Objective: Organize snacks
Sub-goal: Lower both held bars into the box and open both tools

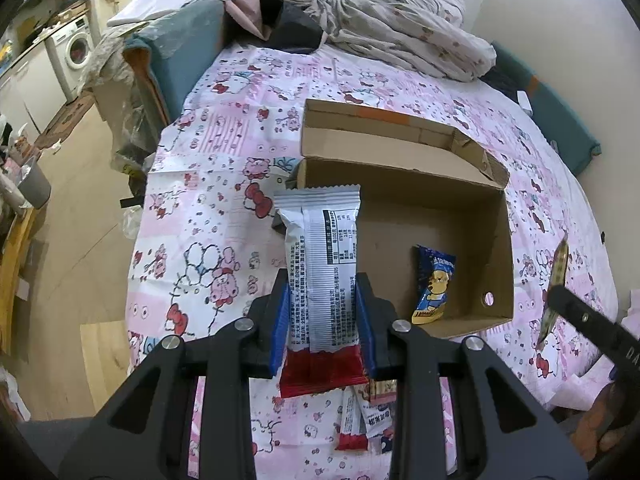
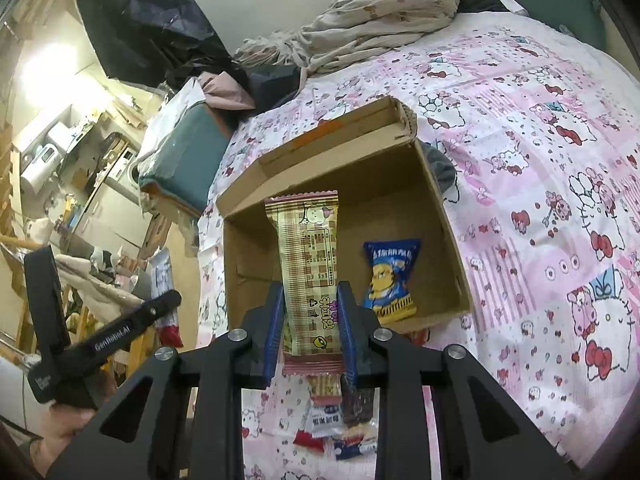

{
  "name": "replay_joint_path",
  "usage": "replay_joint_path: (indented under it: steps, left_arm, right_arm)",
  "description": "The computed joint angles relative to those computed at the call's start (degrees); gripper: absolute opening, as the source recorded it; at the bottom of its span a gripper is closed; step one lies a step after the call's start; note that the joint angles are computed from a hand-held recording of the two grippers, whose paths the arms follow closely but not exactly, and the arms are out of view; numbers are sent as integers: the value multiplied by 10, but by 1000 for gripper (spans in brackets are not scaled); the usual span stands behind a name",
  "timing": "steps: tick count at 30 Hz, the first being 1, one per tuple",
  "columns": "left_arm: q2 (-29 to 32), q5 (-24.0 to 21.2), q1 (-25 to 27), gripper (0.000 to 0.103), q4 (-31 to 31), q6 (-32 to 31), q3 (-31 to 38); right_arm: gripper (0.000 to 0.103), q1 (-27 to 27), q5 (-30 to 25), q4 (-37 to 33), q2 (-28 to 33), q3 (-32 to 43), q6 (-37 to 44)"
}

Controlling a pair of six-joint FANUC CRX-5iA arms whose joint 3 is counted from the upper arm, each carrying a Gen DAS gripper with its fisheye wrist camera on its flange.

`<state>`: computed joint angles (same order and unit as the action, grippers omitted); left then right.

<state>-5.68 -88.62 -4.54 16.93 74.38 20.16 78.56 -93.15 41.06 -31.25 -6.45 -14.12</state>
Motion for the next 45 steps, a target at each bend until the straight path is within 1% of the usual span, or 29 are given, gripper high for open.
replay_joint_path:
  steps: [2, 9, 12, 13, 15, 17, 23, 25, 28, 30, 34, 42, 45]
  left_arm:
    - [9, 2, -12, 26, -3, 5, 5]
    - [33, 26, -50, 26, -14, 14, 20]
    - [40, 39, -59, 26, -10, 10, 13]
    - [39, 51, -63, 26, -7, 1, 2]
    - [34, 74, -70, 26, -10, -15, -17]
    - [36, 86, -75, 26, -12, -22, -29]
    - [62, 72, -75, 26, -11, 14, -31]
    - [65, 73, -75, 26, -10, 12, -37]
    - [70, 62, -76, 26, -9, 12, -38]
    - [69, 67, -79, 26, -15, 9, -40]
    - [67, 81, -81, 27, -18, 8, -40]
    - [69, 87, -87, 27, -23, 7, -36]
    - [67, 91, -87, 27, -19, 2, -39]
  right_arm:
    - [27, -22, 12, -5, 1, 1, 15]
    - [27, -123, 70, -47, 11, 6, 83]
    - [27, -160, 101, -68, 11, -3, 95]
    - [27, -167, 109, -72, 10, -8, 95]
    - [27, -175, 123, -80, 8, -22, 95]
    - [27, -187, 138, -93, 6, -33, 98]
    - [27, -215, 162, -119, 10, -46, 112]
    - [27, -225, 171, -132, 8, -50, 113]
    - [27, -239, 175, -148, 14, -50, 119]
    - [27, -238, 177, -143, 14, -54, 115]
    - [28, -250, 193, -155, 18, -55, 126]
    - [28, -259, 193, -163, 19, -60, 131]
    - [29, -265, 203, -172, 14, -65, 128]
